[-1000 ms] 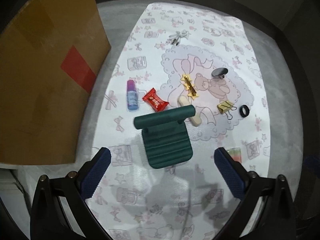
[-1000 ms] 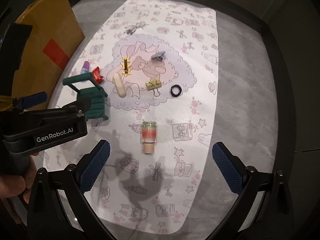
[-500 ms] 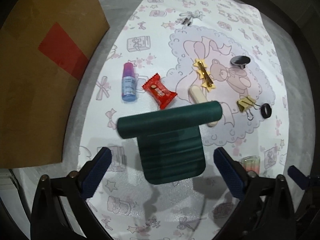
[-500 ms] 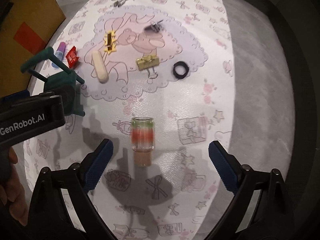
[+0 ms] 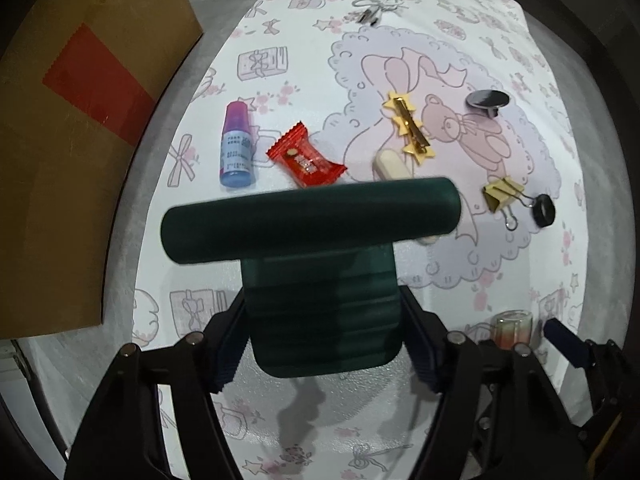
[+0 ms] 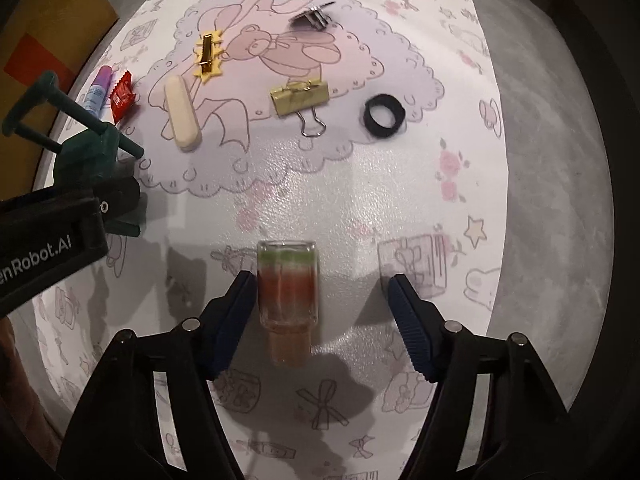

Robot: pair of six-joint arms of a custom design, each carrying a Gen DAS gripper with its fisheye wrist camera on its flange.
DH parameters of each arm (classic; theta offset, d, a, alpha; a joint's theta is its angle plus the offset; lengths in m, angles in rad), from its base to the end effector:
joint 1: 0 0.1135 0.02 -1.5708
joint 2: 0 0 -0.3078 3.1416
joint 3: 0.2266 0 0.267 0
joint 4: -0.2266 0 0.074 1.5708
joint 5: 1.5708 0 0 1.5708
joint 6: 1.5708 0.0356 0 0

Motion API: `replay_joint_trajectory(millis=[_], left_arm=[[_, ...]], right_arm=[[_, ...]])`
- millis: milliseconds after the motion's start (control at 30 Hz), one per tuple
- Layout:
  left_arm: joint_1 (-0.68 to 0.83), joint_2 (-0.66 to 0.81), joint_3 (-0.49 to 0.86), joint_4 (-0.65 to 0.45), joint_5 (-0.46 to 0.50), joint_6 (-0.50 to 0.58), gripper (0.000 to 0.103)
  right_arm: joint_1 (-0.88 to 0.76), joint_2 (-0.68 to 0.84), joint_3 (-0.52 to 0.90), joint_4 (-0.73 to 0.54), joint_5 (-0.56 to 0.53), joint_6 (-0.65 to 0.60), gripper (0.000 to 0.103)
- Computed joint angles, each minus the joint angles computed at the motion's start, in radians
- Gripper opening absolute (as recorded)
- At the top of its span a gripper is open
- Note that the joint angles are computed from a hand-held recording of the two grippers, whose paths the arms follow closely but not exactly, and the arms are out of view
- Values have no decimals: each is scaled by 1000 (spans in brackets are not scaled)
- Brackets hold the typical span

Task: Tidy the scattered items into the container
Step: 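Grasp the green toy chair with the left tool while the right tool grasps the glass jar, then lift the green chair and glass jar and carry both over the cardboard box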

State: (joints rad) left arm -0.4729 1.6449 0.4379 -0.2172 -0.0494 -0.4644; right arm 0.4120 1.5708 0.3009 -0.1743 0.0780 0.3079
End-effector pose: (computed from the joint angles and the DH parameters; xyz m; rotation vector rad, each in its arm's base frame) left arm 0.1855 -0.0929 0.0903 0.0073 2.9884 -0.0333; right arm 0.1553 0.0648 0.0820 -0.1484 2.9918 -0.0425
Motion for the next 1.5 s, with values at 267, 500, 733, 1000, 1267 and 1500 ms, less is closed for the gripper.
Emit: replay_joint_trajectory(millis=[267,500,733,1000,1267,1500], left_arm=[[2,-34,-13,-34,6,11,67],[16,-141,-33,-96,12,40,67],[51,-309,-17,-247,6,102,63],[19,-608,41,-543,-23,110,63],[-43,-768,265,-865,-50,52,63],[-181,-825,530,-1147,-108,-29,63]], right_arm=[[31,-29,-1,-19,-14,22,28],[-1,-98,-16,-72,-39,30,28],[22,-309,14,-291,-17,48,28],[166,-547,167,-638,35,169,28],[416,-660,410,-961,103,419,28],[639,-669,686,-1239,181,611,28]])
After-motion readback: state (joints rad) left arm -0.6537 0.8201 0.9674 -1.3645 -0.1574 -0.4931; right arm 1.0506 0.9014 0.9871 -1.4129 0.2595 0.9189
